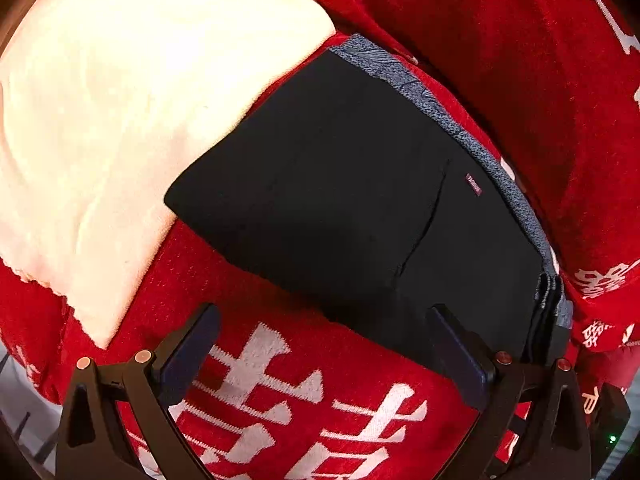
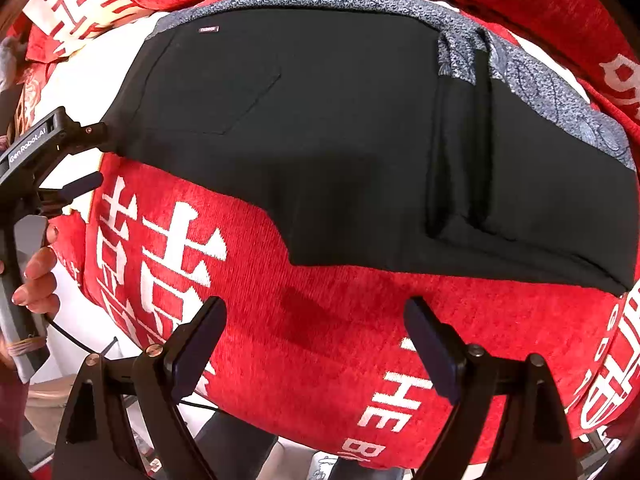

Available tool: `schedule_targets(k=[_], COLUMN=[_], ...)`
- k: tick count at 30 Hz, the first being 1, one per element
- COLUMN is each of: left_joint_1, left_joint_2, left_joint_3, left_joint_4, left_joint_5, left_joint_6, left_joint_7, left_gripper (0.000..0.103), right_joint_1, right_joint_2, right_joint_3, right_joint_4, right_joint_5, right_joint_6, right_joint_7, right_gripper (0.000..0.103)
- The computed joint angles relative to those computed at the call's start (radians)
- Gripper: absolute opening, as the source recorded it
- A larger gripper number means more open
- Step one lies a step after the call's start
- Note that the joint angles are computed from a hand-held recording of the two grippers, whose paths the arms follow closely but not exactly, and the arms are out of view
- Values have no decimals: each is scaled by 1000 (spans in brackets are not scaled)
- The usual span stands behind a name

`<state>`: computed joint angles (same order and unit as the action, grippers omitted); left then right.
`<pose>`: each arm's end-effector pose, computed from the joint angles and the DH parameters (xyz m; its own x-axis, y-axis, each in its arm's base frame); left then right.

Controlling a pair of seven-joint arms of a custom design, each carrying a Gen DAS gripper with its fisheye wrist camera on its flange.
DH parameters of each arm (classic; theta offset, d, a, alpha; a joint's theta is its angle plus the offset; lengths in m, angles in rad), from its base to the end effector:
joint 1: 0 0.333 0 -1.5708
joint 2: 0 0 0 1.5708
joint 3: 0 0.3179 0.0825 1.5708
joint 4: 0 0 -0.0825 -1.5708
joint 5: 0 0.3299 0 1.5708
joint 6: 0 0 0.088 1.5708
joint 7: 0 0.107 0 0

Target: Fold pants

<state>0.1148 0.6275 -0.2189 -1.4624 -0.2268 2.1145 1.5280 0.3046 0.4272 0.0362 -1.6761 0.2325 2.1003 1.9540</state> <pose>0.6700 -0.0502 0.3549 0.0921 -0.9432 0.3192 -0.9954 -0.0958 0.0042 0.5828 0.2154 0.3859 -0.1691 -0.9668 -0.1916 -0.9836 0.1533 0.0947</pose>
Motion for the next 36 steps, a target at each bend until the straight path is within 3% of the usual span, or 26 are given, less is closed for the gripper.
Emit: schedule_targets(k=[5, 11, 18, 27, 29, 33, 36], left_joint_1=[11, 43, 111, 175, 155, 101, 56], left_joint_2=[13, 17, 7, -29, -23, 34, 35], left_joint_3=[-21, -50, -87, -137, -121, -68, -34], left_joint_4=[8, -18, -78, -126, -116, -52, -25], left_joint_5=[-48, -140, -292, -527, -529, -448, -337], left_joint_6=[-3, 54, 136, 160, 166, 148, 158], left_joint_7=[8, 48, 150, 329, 338, 226, 150], left_gripper=[103, 103, 103, 103, 103, 102, 87], right_joint_1=[0, -1, 0, 1, 1, 1, -8], right_joint_2=[2, 2, 1, -2, 2, 19, 37], right_joint_3=[1, -1, 3, 4, 6, 10, 16], right_joint_4=[-1, -3, -24, -44, -38, -8, 36], right_joint_5=[2, 4, 19, 31, 30, 33, 43], right_joint_6=[3, 9, 35, 64, 65, 83, 91], right_joint_7=[-2, -2, 8, 22, 19, 2, -41], right_gripper=[92, 92, 92, 92, 92, 92, 92])
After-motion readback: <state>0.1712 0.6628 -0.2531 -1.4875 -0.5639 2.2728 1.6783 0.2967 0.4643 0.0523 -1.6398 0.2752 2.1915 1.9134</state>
